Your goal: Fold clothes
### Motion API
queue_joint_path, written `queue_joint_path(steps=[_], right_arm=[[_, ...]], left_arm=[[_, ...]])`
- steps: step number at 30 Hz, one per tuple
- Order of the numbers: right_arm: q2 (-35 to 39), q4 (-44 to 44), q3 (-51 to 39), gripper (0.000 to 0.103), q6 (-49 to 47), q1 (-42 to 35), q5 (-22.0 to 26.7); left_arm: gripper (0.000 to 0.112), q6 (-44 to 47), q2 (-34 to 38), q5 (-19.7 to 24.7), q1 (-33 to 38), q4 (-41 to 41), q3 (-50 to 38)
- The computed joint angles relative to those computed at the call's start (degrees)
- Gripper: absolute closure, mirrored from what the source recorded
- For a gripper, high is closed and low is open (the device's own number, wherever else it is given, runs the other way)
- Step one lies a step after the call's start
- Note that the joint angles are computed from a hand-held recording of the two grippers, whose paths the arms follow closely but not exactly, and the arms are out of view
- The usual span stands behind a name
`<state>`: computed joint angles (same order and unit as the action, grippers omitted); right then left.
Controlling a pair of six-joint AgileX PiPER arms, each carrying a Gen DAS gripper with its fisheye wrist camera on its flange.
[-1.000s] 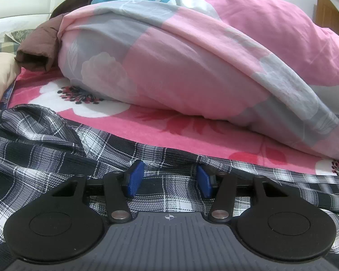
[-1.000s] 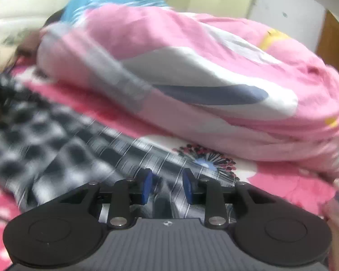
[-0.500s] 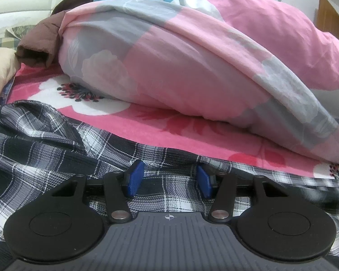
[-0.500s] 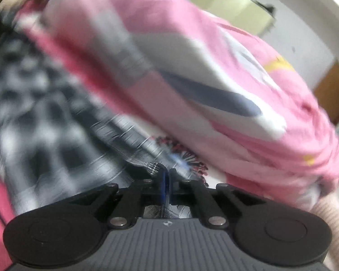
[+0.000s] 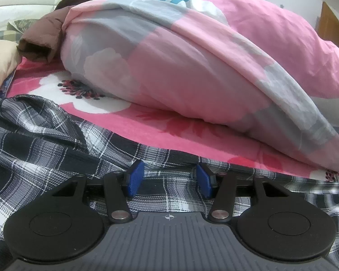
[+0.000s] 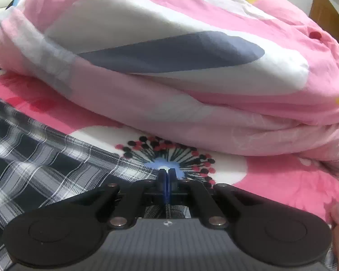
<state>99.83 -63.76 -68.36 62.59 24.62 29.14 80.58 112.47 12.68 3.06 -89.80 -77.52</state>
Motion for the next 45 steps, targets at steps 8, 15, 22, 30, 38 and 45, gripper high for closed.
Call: queue_joint_path(steps=[8, 15, 22, 30, 38, 45], right_arm=[[3.8, 24.6, -5.7, 0.103, -19.8, -7.1, -4.7], [-0.8, 64.0, -5.6, 0.095, -35.9, -22.1, -5.5], [-27.9, 57.0, 10.8, 0.095, -36.9, -21.1, -1.2], [-43.0, 14.9, 24.0, 0.095, -6.8, 19.1, 23.6], [-34.2, 7.6, 28.4, 0.095, -2.3, 28.0, 27.9], [-33.0, 10.5, 28.4, 0.094, -5.6, 23.2, 23.6]], left_arm=[[0.061, -1.3, 0.1, 0.2, 0.2, 1.4, -0.1], [0.059, -7.3, -0.2, 0.4, 0.3, 7.2, -0.7], [0.059, -14.9, -6.8, -0.5, -4.4, 16.2, 2.1], [0.059, -46.4, 0.9, -0.7, -17.4, 53.0, -8.6], [0.058, -58.8, 4.6, -1.2, -18.5, 66.1, -10.6], [0.058, -53.1, 4.7, -1.8, -18.1, 60.1, -10.1]])
